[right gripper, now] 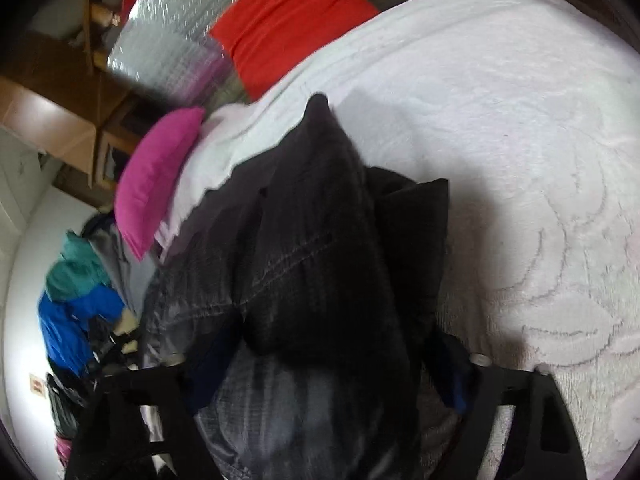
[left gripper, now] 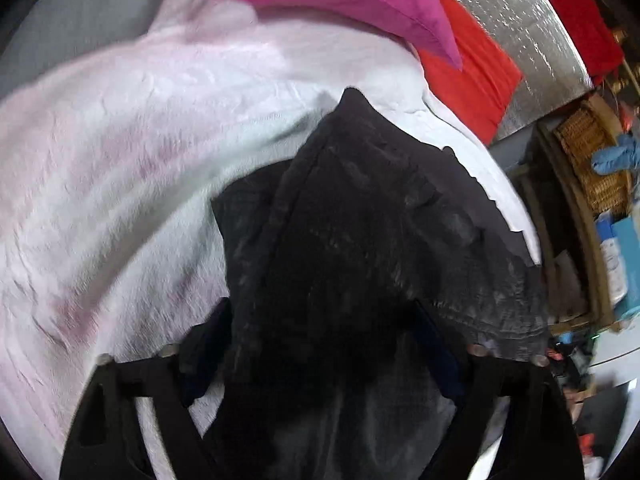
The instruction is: Fold large clothes
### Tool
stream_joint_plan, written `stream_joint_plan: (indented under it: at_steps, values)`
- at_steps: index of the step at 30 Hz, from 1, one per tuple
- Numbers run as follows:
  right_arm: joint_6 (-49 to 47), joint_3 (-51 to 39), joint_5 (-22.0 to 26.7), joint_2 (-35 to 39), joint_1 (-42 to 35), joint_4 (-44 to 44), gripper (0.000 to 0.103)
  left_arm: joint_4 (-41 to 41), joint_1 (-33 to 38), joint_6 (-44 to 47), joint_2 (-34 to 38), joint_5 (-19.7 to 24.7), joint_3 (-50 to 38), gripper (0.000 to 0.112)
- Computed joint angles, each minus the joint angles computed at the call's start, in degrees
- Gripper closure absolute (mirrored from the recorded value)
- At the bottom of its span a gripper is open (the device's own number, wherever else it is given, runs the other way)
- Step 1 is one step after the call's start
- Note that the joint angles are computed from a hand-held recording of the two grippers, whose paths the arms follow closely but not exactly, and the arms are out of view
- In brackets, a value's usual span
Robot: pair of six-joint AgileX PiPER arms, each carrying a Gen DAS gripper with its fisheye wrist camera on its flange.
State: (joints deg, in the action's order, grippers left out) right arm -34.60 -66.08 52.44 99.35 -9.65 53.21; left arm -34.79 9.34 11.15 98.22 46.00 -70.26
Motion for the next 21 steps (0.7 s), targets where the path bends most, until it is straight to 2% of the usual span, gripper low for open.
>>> stream_joint_plan:
  at_steps: [2,4,7,10,11,12,13,14,15,17,21]
  values:
    - [0.8,-0.7,0.3,0.1,0.3,-1.3,0.039,1.9,-1.0,-1.3,-0.1,-0.2,-0.6,0.051]
    - [1.5,-1.3,0.8,0.4,0.4,-2.0,0.036,3.5,-1.6,-2.4,0.1,0.0,-1.4,0.052]
    - [0.3,-0.9,1.3,1.1,-0.1,0.4,0.026,3.1,-1.1,-3.2,0.6,0.6,-1.9,0.041]
    - [1.2,-0.9,-0.3,1.5,1.2,0.5,0.024,0.1,-0.3,-1.6,1.2,-0.3,-1.1,0.039]
    - [2.1,-1.4,-0.8,1.3,1.9,-1.1,0.031,1.3,-0.8,-2.3,1.2,-0.8,-1.2,0.046]
    - [3.5,-2.7,-0.7,1.4,3.3,-3.5,0.041,2.6,-1.5,-2.5,1.2,-1.0,-1.4,0.064]
    - [4.4,-3.9,0.6,1.7,3.5,-3.8,0.060,3.7,-2.4,-2.8,1.1,-0.3,-2.3,0.073]
    - [6.8,-5.4,1.3,1.0,4.4,-6.0,0.072,5.5,-2.8,-4.4,0.6,0.5,-3.0,0.083]
    - [8.4,-6.6,1.7,-0.1,5.1,-8.2,0.075,9.1,-4.1,-8.0,0.3,1.3,-4.8,0.089]
    - [11.7,-9.2,2.7,-2.4,6.6,-11.8,0.080,14.1,-5.8,-12.7,-0.4,3.1,-8.1,0.092]
    - [15.1,-13.7,4.9,-7.6,8.4,-14.8,0.084,18.0,-7.6,-15.3,-5.9,4.1,-10.5,0.094]
